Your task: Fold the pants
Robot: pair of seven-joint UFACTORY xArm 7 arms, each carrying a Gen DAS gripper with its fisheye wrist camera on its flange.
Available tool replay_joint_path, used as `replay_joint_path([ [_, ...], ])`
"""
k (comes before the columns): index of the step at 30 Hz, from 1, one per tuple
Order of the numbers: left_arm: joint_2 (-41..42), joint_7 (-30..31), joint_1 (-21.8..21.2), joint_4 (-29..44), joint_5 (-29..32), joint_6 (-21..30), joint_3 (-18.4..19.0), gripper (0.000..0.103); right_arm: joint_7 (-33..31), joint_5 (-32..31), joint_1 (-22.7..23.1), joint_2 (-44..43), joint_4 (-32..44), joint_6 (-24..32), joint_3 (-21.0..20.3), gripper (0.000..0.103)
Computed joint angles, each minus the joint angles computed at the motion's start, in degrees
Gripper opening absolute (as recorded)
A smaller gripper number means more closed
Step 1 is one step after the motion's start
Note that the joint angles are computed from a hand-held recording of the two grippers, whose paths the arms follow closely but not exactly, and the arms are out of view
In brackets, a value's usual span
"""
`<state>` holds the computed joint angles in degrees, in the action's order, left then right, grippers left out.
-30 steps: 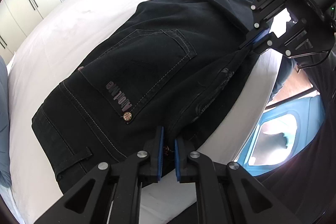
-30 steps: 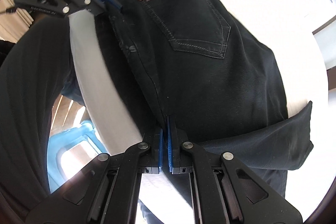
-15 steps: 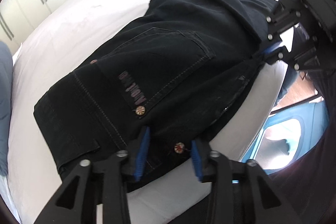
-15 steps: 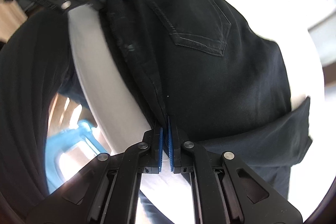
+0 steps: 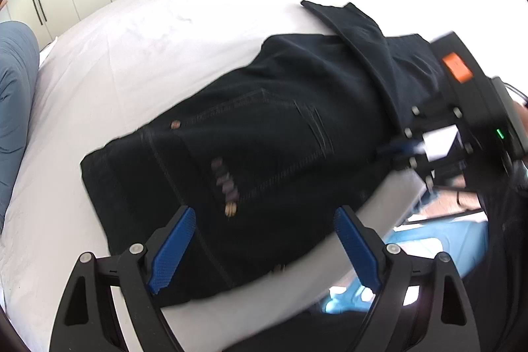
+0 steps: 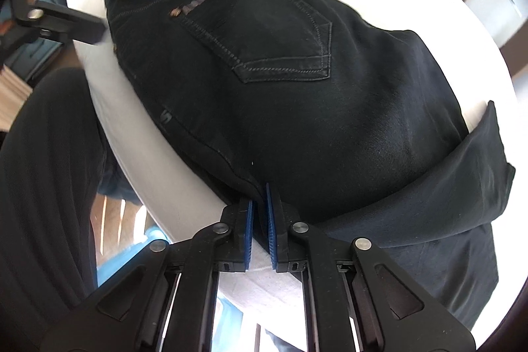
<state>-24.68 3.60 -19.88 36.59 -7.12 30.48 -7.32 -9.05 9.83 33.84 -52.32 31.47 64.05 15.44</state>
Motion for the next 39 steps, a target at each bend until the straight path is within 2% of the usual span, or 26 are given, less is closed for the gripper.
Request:
replay_joint_path([
  [3,8.3,-4.9,1.2,4.6,1.0,-1.6,-2.0,0.088,0.1,1.3,0.4,-3.9,-3.3,-1.7,-1.4,0.013],
  [4,11.8,-6.8,1.7,6.6,2.0,-0.5,-2.5,0.087,0.3,2.0,0.6,-5.1,-3.9,-2.1,-2.0,0.015],
  [5,14.5,-9.7,2.4,7.9,4.6,0.5,-3.6,0.087,0.4,2.8,0.6,-6.1,-4.4,-2.3,-2.7,0.021],
  [7,16.1,-14.1,2.7,7.6,10.6,-1.8,-4.9,0.095,1.1,4.1,0.3,-9.0,-5.5,-2.2,-4.1,0.068],
  [8,16.3,-15.1,2.4,7.8,10.9,-1.8,-4.6,0.095,1.5,5.0,0.2,-10.9,-6.1,-1.7,-5.1,0.102],
  [11,16.3,-15.8,1.7,8.8,10.4,0.0,-3.8,0.096,1.7,9.4,0.1,-18.7,-8.3,-1.3,-9.8,0.103],
  [13,16.6,-16.0,1.5,10.1,11.1,1.6,-3.7,0.094,1.4,10.1,-1.8,-23.2,-9.1,0.7,-12.0,0.103],
  [16,15.8,-18.7,1.2,11.9,11.9,4.2,-4.0,0.082,0.3,8.9,-6.8,-25.0,-7.5,1.8,-14.7,0.103],
  [18,15.3,-20.7,1.0,13.2,12.2,3.4,-4.3,0.082,0.7,7.1,-11.7,-24.9,-6.0,2.2,-16.4,0.103],
  [21,18.6,-21.8,0.0,18.6,13.0,2.4,-5.1,0.082,2.2,5.2,-19.2,-17.3,-3.1,0.8,-19.6,0.102],
  [22,20.4,-22.1,-0.4,20.7,13.5,2.1,-5.3,0.082,2.9,5.7,-21.0,-13.0,-1.3,0.2,-21.9,0.100],
  [25,27.4,-21.7,-1.6,26.8,13.0,2.1,-5.0,0.082,3.3,9.3,-24.1,1.3,6.4,-1.8,-28.0,0.096],
  [27,31.1,-21.8,-2.4,29.1,12.1,2.4,-4.5,0.082,2.2,9.1,-26.1,9.0,10.7,-5.2,-27.8,0.096],
  [30,32.3,-24.3,-3.6,28.1,12.6,1.8,-3.7,0.082,0.9,9.2,-27.3,22.1,19.6,-5.6,-26.7,0.096],
  [32,32.7,-25.4,-4.1,28.3,13.3,1.1,-3.4,0.082,0.9,7.7,-28.6,29.0,24.2,-9.0,-24.0,0.096],
  [36,31.7,-23.9,-3.6,26.2,10.3,-1.5,-3.5,0.082,5.0,3.2,-31.2,42.5,32.9,-14.7,-18.4,0.094],
  [39,32.2,-25.1,-4.1,27.1,11.7,-1.2,-3.3,0.083,10.4,-3.2,-31.8,52.4,40.9,-15.9,-15.7,0.085],
])
